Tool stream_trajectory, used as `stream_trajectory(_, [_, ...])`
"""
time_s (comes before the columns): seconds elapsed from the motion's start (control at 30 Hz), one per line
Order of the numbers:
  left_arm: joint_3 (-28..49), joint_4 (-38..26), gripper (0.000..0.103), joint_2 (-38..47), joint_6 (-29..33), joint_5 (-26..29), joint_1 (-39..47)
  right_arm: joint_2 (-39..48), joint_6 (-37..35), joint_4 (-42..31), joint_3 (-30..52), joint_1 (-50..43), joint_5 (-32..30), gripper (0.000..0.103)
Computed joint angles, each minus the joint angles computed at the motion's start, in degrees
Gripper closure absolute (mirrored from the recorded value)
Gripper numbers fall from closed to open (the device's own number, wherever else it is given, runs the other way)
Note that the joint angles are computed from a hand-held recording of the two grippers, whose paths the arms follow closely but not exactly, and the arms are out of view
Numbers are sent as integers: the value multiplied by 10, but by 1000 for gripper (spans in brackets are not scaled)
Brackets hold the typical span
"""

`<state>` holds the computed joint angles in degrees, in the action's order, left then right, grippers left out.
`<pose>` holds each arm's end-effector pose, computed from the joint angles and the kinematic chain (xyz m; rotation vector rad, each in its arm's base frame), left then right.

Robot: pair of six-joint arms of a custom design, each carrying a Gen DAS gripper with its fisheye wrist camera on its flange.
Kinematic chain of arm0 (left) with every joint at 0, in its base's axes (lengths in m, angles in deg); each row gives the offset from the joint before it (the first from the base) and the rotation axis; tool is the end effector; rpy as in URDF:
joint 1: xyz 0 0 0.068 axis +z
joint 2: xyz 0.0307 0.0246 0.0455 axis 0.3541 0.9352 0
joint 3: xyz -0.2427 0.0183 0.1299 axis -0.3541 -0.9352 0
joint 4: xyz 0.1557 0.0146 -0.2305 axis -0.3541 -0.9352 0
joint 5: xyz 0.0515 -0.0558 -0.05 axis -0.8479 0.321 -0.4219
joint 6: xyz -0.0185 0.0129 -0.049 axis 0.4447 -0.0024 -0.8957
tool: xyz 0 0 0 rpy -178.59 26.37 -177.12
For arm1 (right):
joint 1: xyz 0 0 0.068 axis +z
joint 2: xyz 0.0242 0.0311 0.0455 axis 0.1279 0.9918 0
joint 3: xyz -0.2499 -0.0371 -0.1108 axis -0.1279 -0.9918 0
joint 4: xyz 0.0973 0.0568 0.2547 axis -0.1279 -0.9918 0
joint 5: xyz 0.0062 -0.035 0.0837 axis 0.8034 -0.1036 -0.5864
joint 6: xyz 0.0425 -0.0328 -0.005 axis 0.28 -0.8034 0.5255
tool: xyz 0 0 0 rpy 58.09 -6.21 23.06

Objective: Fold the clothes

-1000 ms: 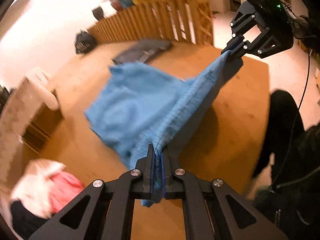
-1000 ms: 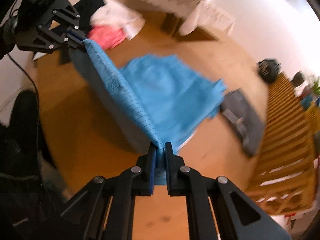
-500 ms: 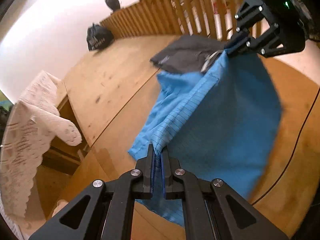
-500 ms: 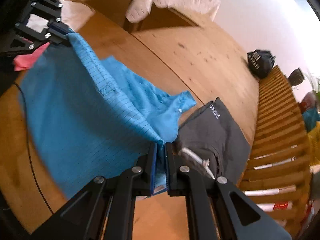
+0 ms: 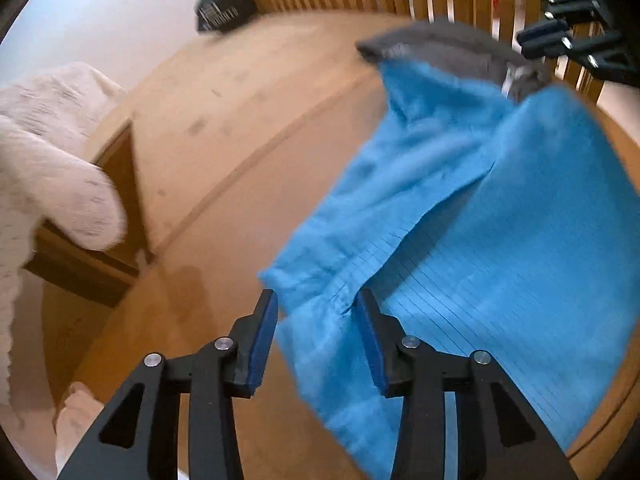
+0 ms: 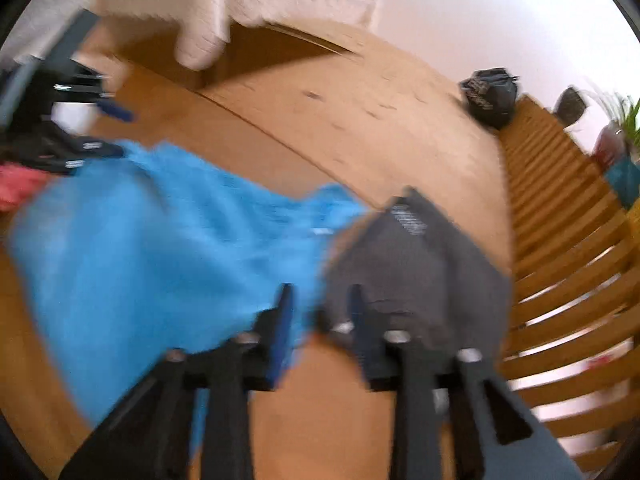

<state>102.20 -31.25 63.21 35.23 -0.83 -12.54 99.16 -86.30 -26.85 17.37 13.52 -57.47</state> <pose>0.2907 -0.1837 0.1978 0.9625 2.3627 0.0891 0.2754 0.0348 0.2302 -0.9429 2.3258 -0.0345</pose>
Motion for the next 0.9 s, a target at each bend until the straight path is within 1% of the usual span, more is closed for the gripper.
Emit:
stream_trajectory(0.03, [-19,-2,62,-34,-6,-7,-5,-23,0,-13,-16,5,-24,62])
stream_trajectory(0.07, [-33,-6,62,-61,-12,-10,-14,-45,0,-25,-33,13,-46,62])
stream_trajectory(0.1, [-47,-5,62,-82,-11,2,-25,-68,1,-37,-50,21,-68,62])
stream_trajectory(0.13, [-59,-4,61,-103,-9,17,-37,-64,5,-18,-65,34,-54,62])
stream_trajectory(0.17, [-64,-1,60,-105,-14,23,-51,-55,10,5,-79,48,-36,62])
stream_trajectory(0.2, [-63,2,60,-97,-17,28,-58,-45,14,28,-93,62,-18,62])
stream_trajectory(0.27, [-54,17,60,-59,-15,32,-74,18,31,70,-88,58,-4,62])
stream_trajectory(0.37, [-30,42,60,14,-17,13,-68,117,33,121,-60,44,29,62])
stream_trajectory(0.4, [-19,47,60,41,-20,13,-60,151,35,121,-45,37,26,61])
stream_trajectory(0.43, [-6,50,60,69,-23,14,-51,168,40,127,-37,22,-5,59])
stream_trajectory(0.47, [-6,53,59,82,-24,25,-44,179,42,125,-31,16,-18,59])
stream_trajectory(0.53, [-29,81,61,77,-42,56,-32,186,38,121,-30,15,-25,59])
stream_trajectory(0.6, [-47,90,63,66,-54,75,-27,195,32,105,-25,16,-29,59])
stream_trajectory(0.67, [-79,98,64,42,-75,93,-29,172,24,86,-45,26,-19,58])
stream_trajectory(0.73, [-111,87,65,6,-81,102,-41,147,18,67,-66,37,-9,58])
stream_trajectory(0.8, [-143,80,65,-28,-91,103,-60,110,5,40,-96,37,-14,58])
stream_trajectory(0.87, [-191,70,65,-82,-122,103,-101,47,-13,3,-146,31,-24,57])
stream_trajectory(0.9, [-211,53,65,-113,-135,102,-125,6,-29,-25,-173,27,-30,57])
